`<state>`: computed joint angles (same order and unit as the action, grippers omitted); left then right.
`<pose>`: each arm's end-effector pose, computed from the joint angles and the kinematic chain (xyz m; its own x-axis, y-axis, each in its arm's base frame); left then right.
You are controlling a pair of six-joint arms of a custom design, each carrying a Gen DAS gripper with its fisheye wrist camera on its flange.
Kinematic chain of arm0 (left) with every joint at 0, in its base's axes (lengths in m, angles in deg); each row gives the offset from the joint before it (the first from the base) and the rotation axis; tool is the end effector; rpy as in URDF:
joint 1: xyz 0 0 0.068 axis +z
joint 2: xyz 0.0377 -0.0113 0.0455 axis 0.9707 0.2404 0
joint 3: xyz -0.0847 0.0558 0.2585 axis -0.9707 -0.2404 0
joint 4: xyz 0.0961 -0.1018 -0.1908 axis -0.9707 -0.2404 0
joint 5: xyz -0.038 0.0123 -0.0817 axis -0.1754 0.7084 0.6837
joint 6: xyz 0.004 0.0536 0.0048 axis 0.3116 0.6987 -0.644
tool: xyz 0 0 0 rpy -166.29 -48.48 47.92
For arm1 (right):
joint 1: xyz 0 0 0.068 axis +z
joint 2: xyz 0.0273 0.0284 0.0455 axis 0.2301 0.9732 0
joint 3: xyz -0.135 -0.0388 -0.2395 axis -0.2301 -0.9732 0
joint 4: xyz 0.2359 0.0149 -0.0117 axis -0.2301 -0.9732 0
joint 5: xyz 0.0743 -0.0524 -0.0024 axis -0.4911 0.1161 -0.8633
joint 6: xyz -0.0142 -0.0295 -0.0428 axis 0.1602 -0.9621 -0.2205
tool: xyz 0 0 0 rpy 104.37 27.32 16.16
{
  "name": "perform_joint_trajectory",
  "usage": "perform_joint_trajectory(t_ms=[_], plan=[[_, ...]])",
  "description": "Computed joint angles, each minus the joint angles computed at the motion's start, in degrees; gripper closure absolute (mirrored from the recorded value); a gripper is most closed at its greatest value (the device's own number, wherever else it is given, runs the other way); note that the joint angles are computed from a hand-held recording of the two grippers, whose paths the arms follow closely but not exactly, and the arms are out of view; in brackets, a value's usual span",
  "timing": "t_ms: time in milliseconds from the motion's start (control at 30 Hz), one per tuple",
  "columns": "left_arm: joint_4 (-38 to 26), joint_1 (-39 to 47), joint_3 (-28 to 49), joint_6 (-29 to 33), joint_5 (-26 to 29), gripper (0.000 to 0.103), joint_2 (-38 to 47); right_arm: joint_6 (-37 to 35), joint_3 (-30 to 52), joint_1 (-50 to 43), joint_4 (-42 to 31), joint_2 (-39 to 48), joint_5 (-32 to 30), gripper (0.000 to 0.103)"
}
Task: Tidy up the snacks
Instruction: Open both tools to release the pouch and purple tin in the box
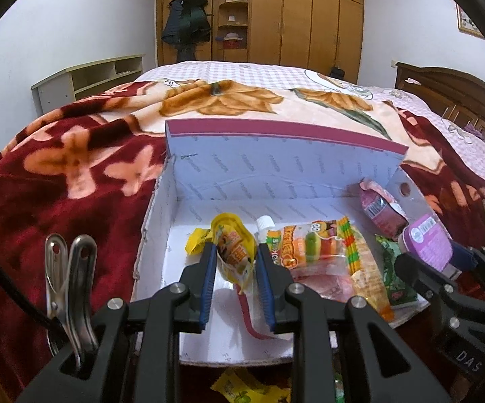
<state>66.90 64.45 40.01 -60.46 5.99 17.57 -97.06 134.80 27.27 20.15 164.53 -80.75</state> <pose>0.2865 -0.0454 0.1785 -0.5993 -0.2302 -0.7667 -0.3263 0.9448 -0.0286 0.3349 0.0938 0.1854 -0.5599 -0.2663 -0.7846 -0.5212 0.8494 0.0836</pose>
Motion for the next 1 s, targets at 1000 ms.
perform_joint_trajectory(t_ms=[1000], plan=[[0.3,1.9,2.0,1.1,-0.1,0.044,2.8,1.4,2.0,-0.1,0.6,3.2,-1.2,0.025]])
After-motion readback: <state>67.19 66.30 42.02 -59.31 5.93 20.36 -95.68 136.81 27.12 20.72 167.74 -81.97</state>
